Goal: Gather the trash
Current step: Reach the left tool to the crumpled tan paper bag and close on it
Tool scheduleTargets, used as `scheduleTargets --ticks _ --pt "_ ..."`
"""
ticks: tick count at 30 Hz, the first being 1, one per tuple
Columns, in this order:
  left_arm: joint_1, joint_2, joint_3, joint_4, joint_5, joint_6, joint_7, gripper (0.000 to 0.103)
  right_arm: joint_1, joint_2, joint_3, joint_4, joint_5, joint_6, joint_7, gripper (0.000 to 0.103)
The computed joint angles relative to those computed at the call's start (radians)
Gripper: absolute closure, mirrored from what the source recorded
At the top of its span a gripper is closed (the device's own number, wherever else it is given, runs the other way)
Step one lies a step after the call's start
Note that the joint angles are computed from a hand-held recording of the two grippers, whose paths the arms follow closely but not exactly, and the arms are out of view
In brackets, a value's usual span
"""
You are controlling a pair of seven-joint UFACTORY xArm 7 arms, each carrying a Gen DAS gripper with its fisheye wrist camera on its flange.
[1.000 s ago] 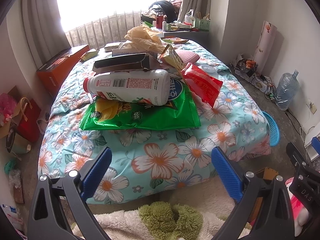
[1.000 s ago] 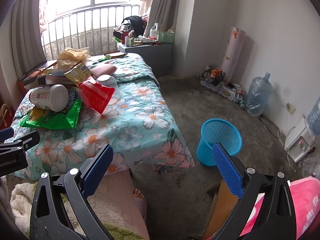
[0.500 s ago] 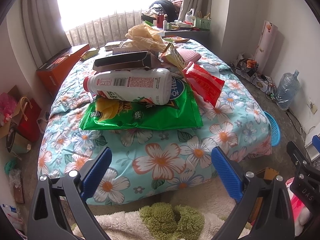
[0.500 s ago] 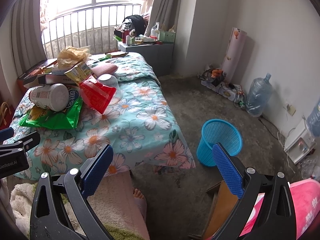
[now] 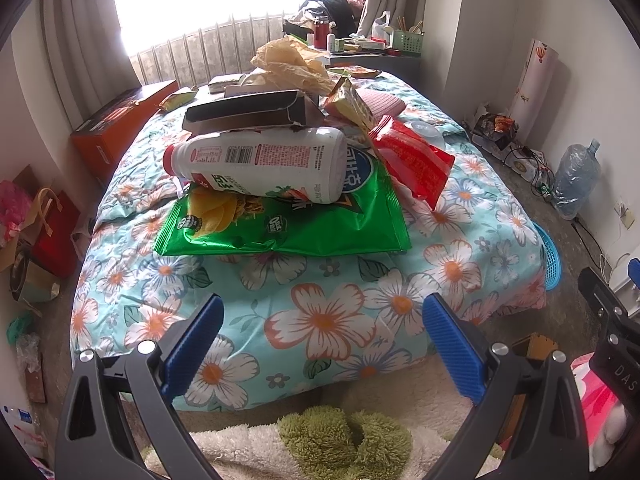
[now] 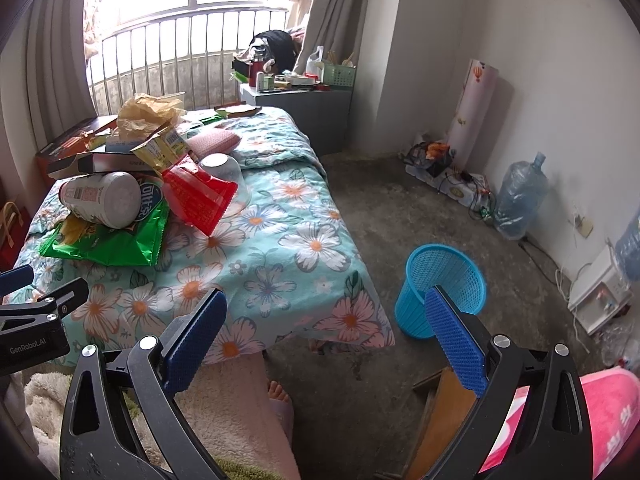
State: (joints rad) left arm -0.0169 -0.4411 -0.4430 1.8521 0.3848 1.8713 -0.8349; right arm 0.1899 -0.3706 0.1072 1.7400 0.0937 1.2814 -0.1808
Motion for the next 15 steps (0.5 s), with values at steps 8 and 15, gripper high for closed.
scheduleTargets --ticks 8,15 --pt "0.049 -0.122 0.093 -0.111 0.101 -0.183 0.127 0.006 0.035 0.151 0.044 0.195 0.014 -0.055 0.057 0.008" --pt "0.065 -0.211 0.292 -0.209 0.05 -0.417 0.276 0.006 0.101 0.323 0.063 0.403 0.094 -0.043 0.133 0.008"
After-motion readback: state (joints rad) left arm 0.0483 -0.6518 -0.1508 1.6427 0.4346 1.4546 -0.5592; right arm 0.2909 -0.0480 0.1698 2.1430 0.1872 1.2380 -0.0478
